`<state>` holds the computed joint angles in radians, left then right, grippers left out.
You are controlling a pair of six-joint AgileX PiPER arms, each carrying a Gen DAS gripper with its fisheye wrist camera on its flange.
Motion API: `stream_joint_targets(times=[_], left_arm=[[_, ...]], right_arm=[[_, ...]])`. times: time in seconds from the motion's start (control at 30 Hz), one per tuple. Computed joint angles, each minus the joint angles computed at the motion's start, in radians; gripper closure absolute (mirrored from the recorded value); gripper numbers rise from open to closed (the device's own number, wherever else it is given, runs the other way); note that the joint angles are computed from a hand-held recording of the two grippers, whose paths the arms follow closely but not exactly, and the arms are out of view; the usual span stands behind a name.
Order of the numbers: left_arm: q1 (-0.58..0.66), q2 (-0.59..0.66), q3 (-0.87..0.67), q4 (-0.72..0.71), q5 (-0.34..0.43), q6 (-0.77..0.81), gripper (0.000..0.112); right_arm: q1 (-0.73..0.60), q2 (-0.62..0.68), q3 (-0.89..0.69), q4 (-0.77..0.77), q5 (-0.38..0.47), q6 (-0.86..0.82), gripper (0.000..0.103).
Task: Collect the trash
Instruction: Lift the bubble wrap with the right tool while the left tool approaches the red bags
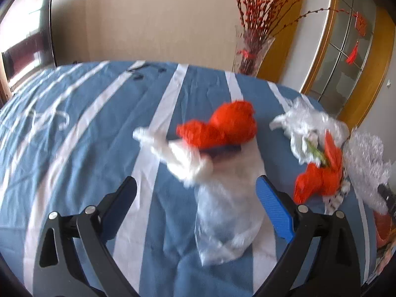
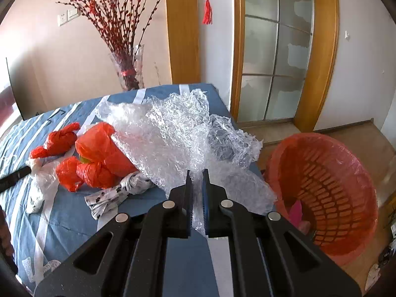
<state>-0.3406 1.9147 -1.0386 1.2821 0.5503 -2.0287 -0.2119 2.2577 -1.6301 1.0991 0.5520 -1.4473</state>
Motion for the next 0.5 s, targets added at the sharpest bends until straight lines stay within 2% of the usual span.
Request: stream_joint_targets(times=[0.1,0.13,0.2,0.23,0.27,0.33,0.4,0.5], left_arm=[[0.006,0.006,-0.051,-0.009,0.028,0.052,0.017],[0.008,0.009,-0.062,-0.017,0.034,0.069,0.017],[0.014,0.012,-0.08,-0.03,0.035,0.099,0.017],[0.014,0.013,-0.085,-0.034,0.038,0.108,0.017],[0.015,0.015,-0.087,-0.034,0.038,0.112,0.017],[0.015,0.018,-0.091,-0.034,0.039,0.121,0.017],[0.016,0.019,-0.091,-0.034,0.034,0.121,0.017],[0.017,0.025,-0.097,-0.039,0.028,0.125,0.017]], right_arm=[[0.008,0.055,-0.084,-0.148,0.054,0.157,0.096],[0.011,0.073,-0.108,-0.181,0.069,0.195,0.092],[0.013,0.091,-0.126,-0.213,0.07,0.236,0.074],[0.012,0.095,-0.127,-0.207,0.069,0.235,0.057],[0.01,0.094,-0.122,-0.188,0.063,0.224,0.048],[0.012,0.103,-0.139,-0.196,0.067,0.244,0.045],[0.021,0.12,-0.172,-0.229,0.068,0.289,0.037],[0.042,0.175,-0.268,-0.349,0.094,0.416,0.034]])
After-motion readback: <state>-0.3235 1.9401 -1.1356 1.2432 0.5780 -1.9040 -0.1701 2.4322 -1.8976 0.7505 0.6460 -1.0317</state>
